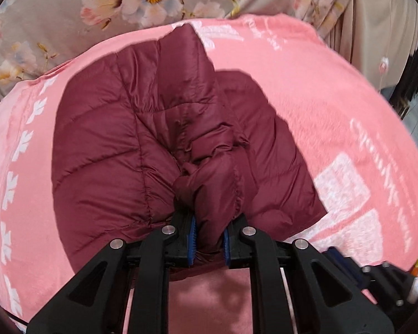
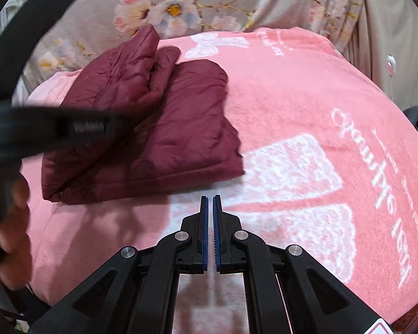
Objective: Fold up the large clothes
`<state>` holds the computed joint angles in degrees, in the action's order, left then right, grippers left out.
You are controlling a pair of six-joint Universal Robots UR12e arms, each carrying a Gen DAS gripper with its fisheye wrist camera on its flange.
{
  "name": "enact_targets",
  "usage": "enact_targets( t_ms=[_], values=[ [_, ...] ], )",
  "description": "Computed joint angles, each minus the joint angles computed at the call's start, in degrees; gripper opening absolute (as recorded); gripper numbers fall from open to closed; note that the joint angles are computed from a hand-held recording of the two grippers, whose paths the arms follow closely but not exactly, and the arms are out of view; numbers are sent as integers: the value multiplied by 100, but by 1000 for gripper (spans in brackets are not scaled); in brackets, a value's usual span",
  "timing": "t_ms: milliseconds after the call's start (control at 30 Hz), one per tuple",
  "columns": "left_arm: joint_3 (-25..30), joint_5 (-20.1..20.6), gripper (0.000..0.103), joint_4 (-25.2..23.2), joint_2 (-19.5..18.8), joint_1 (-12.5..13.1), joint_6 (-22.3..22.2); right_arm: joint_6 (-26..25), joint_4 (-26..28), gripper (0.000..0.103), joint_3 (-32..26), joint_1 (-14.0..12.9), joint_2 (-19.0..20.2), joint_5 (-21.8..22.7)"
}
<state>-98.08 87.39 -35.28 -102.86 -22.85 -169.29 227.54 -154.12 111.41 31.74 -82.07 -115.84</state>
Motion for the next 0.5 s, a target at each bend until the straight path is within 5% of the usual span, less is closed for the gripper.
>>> enact_targets(
  t_ms=[67,167,233,300,500],
  values=[
    [-51,-34,20,45,49,5,-16,16,-27,7,31,-18,-25,0],
    [-97,-867,48,-67,251,255,-207,-8,-124,13,29,-29,-46,-59],
    [-156,-1138,62,94,399,416,-496,-78,-256,27,16,-10,-61,-194],
    [-222,-1066,64,440,500,486,-711,-219,-449,49,-34,22,-42,-368],
    [-157,-104,70,729,527,664,-1120,-861,-1116,67,-281,-49,102,-348]
  ],
)
